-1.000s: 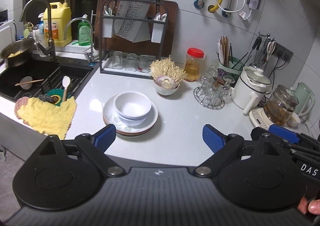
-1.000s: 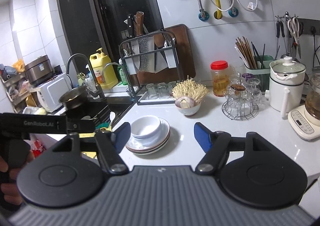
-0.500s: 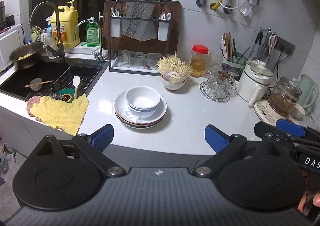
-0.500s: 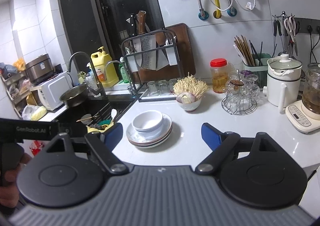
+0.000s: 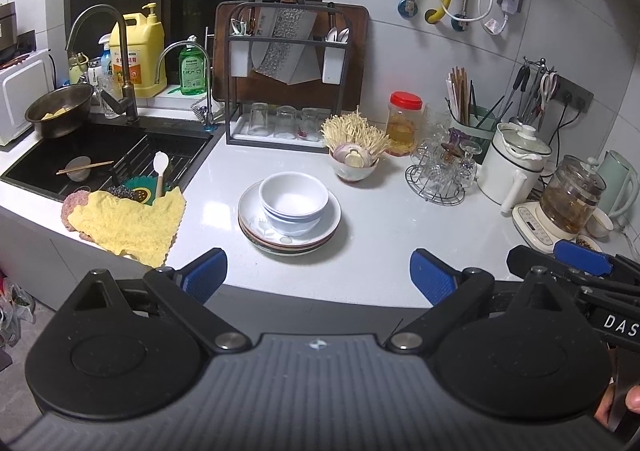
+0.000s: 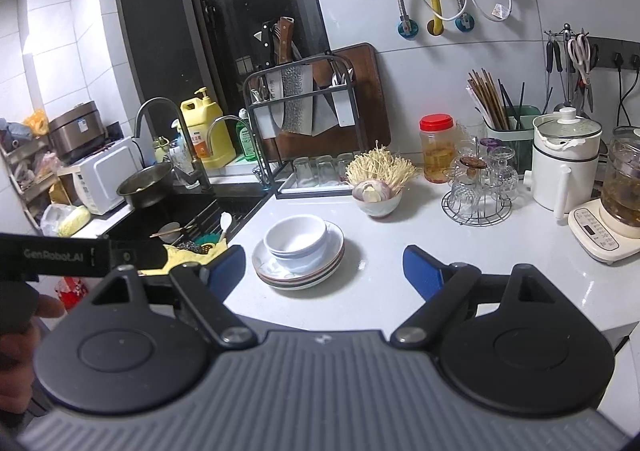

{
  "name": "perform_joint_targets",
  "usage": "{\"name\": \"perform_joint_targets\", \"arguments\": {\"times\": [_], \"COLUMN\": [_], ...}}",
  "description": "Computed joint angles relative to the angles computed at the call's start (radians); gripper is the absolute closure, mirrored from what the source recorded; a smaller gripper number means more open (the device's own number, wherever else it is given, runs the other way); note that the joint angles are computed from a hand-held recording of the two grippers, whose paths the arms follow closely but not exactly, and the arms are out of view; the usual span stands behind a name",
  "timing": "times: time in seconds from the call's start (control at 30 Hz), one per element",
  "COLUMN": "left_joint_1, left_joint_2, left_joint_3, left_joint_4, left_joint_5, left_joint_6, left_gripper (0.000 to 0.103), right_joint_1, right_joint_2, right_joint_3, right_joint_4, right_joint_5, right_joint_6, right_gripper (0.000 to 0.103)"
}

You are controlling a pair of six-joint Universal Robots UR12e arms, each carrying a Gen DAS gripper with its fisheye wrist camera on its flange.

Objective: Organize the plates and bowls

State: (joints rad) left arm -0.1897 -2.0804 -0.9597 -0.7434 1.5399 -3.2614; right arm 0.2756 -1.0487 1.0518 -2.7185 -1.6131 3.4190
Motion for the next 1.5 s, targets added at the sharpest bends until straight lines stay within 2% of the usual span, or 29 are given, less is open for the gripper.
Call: {"name": "perform_joint_targets", "arguments": {"times": [0.6, 1.07, 1.5], "left_joint_1": [0.006, 0.016, 0.013], "left_joint_2": [0.02, 0.032, 0.038], "left_joint_3": [-0.031, -0.051, -0.051], "left_joint_4": [0.005, 0.033, 0.016], "left_joint_5": [0.011, -0.012, -0.001], "left_joint_6": [-0.002, -0.002, -0.01], "left_gripper": [0.003, 0.002, 0.002], "right_joint_1": [0.014, 0.023, 0.023], "right_joint_2": [0.0, 0.006, 0.002], "right_joint_3": [-0.002, -0.014, -0.009], "right_joint_4": [0.015, 0.014, 0.017], "right_joint_5": [-0.011, -0.024, -0.029], "right_joint_6": [-0.006, -0.013, -0.009], "right_gripper": [0.016, 0.016, 0.016]}}
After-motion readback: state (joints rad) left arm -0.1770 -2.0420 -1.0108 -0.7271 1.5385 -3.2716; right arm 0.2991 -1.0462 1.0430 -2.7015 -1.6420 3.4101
